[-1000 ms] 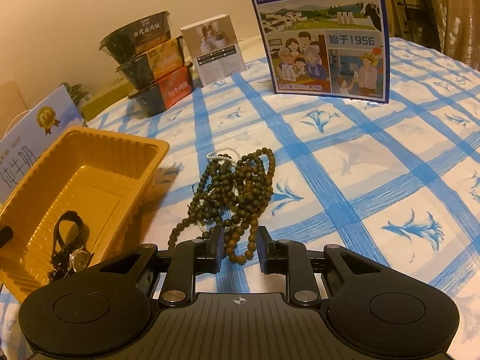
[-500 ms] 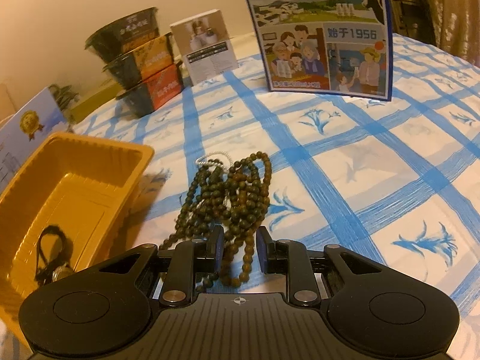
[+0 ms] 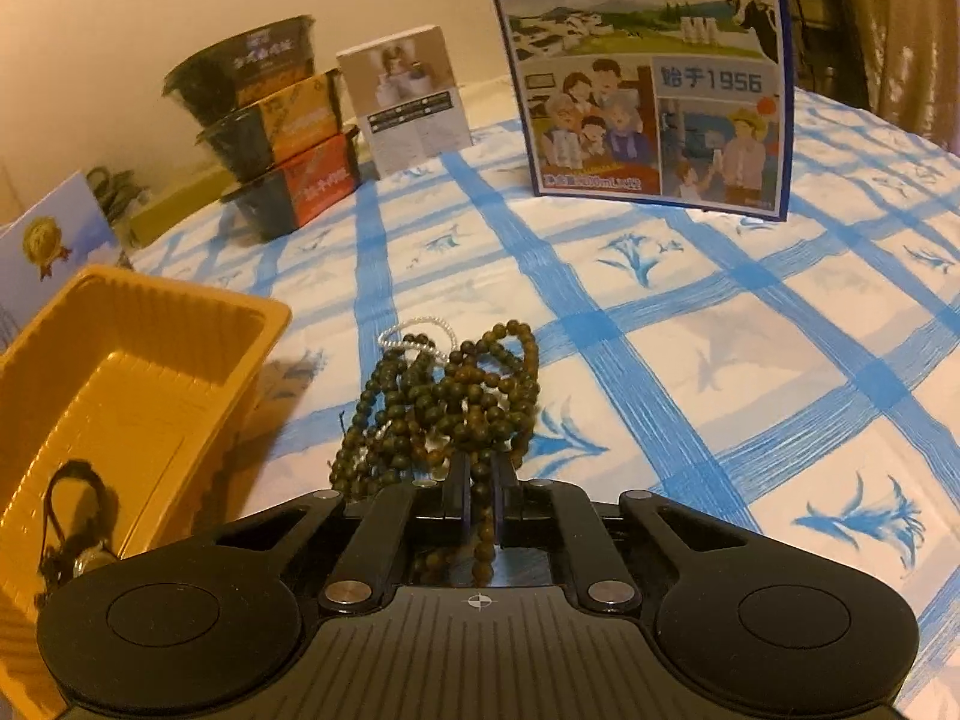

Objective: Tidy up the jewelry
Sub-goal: 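Lift a green bead necklace with the right gripper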

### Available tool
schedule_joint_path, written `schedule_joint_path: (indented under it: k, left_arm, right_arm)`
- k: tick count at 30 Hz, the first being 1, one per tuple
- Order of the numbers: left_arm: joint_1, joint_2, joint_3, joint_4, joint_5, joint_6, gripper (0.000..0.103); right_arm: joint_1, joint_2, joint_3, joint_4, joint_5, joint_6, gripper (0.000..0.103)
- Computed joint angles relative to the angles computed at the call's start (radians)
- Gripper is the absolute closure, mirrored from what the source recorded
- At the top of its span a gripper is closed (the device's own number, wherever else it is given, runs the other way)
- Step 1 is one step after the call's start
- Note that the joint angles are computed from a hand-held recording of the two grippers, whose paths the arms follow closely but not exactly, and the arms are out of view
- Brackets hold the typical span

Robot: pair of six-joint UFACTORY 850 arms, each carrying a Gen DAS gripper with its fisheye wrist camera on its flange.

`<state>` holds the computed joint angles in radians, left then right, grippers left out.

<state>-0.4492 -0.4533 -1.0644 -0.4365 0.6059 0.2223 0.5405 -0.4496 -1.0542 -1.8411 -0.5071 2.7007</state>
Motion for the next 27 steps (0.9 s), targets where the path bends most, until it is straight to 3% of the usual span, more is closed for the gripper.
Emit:
schedule_joint_path:
  k: [11,15,18,20,21,22,24,27]
  left_arm:
    - [-0.002,-0.004,-0.006,-0.006,0.0,0.003,0.087]
    - [-0.003,-0.005,-0.007,-0.005,0.0,0.003,0.088]
    - [-0.003,-0.005,-0.007,-0.006,-0.001,0.004,0.087]
    - [-0.002,-0.004,-0.007,-0.006,-0.001,0.004,0.087]
    - [-0.002,-0.005,-0.009,-0.008,-0.002,0.006,0.088]
    - [-0.003,-0.005,-0.008,-0.007,-0.001,0.006,0.087]
    - [-0.002,-0.004,-0.007,-0.003,-0.001,0.003,0.087]
    - [-0.001,-0.004,-0.007,-0.004,-0.001,0.003,0.087]
  right_arm:
    - [0.067,0.193,0.187,-0.241,-0.002,0.322,0.097]
    - [0.093,0.218,0.212,-0.141,0.084,0.207,0.097]
    - [0.106,0.187,0.182,0.076,0.109,-0.051,0.095]
    - [0.108,0.164,0.155,0.158,0.097,-0.185,0.081]
    - [0.108,0.155,0.148,0.155,0.09,-0.21,0.061]
    - [0.108,0.144,0.137,0.157,0.082,-0.235,0.048]
    - [0.11,0.122,0.124,0.165,0.047,-0.273,0.047]
    - [0.086,0.093,0.103,0.127,0.087,-0.278,0.047]
